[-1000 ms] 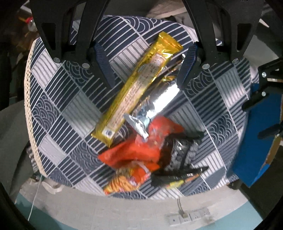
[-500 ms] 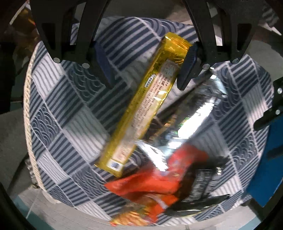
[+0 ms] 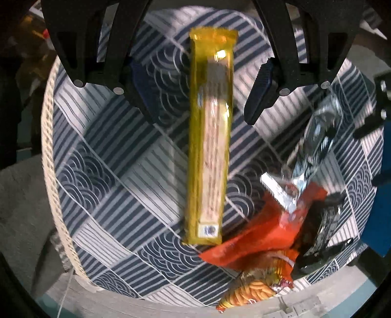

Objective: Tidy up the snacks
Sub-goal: 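Grasp the silver bar with the left tool while the right grasps the yellow stick pack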

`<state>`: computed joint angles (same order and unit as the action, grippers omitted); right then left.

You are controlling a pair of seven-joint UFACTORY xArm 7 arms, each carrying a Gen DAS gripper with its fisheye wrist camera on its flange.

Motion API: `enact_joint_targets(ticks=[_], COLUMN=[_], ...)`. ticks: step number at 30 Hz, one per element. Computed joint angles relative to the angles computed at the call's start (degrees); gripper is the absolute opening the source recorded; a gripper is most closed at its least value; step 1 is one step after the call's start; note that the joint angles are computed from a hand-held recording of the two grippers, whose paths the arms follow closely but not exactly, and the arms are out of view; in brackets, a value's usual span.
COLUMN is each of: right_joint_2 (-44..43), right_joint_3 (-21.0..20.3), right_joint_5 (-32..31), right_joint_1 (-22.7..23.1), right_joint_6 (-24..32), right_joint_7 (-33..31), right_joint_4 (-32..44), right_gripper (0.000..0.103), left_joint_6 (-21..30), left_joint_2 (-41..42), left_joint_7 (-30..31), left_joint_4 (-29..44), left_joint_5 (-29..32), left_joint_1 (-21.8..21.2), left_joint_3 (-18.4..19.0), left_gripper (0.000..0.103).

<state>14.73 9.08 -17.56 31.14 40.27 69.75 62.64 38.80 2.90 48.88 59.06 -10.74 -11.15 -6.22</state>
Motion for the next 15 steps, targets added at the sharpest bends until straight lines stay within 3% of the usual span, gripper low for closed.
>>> enact_joint_targets(ticks=[3,5,7,8,15], right_joint_2=[1.8,2.0,2.2,1.4,-2.7], right_joint_3=[-0.8,-1.4,-2.5,-2.6,-2.2], right_joint_5=[-0.6,-1.0,-2.6,-3.1,-1.3], right_joint_1=[-0.6,-1.0,-0.6,-0.8,-2.8], right_joint_6=[-1.9,-5.0,-5.8,-7.6,-7.4], right_joint_7=[-0.6,-0.5,0.6,0.7,1.3], right_joint_4=[0.8,-0.6,-0.9,-2.1,-6.3], right_gripper=[0.072,0.066,0.039,0.031,0.031], left_joint_6=[0.9,1.9,2.5,2.5,4.2], left_joint_2=[0.5,0.9,1.1,1.3,2.4], left_joint_7=[-0.7,-0.9,-1.2,-1.7,-5.5], left_joint_4=[0.6,1.0,1.1,1.1,2.5], left_joint_5=[-0.5,-1.0,-1.0,-0.8,-1.9], left_joint_1=[-0.2,-0.4,-0.6,-0.8,-2.1], left_joint_3=[-0.3,-0.4,-0.7,-0.8,-1.7], left_gripper=[0.077,0.077,0.077,0.077,0.08])
